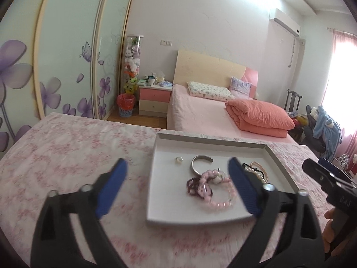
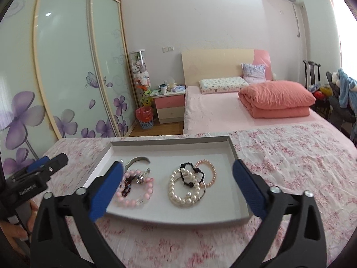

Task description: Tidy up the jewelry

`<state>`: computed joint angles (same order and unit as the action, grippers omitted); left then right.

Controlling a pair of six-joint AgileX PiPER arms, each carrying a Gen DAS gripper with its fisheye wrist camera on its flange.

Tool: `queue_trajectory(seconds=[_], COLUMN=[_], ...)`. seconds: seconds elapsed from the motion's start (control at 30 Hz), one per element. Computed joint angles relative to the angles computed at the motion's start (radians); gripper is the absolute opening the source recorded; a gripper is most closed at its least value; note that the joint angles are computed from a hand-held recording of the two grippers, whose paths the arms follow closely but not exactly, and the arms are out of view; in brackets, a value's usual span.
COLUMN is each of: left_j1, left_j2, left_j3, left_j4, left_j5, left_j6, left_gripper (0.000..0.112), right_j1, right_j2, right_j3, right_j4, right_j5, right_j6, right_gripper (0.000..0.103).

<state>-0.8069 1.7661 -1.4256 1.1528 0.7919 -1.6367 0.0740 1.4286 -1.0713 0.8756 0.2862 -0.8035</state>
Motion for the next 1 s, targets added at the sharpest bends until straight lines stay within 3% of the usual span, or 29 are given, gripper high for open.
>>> queue_trajectory(seconds=[0.17, 0.33, 0.5, 1.0], left_j1=[-0.106, -0.218, -0.309, -0.454], left_j2=[-0.105, -0.160, -0.182, -0.187], left_j3=[0.132, 0.209, 0.252, 0.276], left_j4=[0.090, 0.138, 0.151, 0.182], left_j5=[0.114, 0.256, 0.336, 0.419], left_j6=[-0.082, -0.145, -0.183, -0.240], left_gripper=[0.099, 0.099, 0.099, 0.099], right_j1=[0.022, -0.001, -0.025, -0.015], right_j2=[-0.131, -0.230, -0.310, -0.480], right_j3=[0.110, 0.184, 0.236, 0.377], right_j4=[-0.098, -0.041, -0.024, -0.048], right_j5=[-0.034, 0.000, 0.039, 0.014], right_j6=[0.067, 0.016, 0.014, 0.019], right_gripper=[0.101, 0.101, 0.101, 0.101])
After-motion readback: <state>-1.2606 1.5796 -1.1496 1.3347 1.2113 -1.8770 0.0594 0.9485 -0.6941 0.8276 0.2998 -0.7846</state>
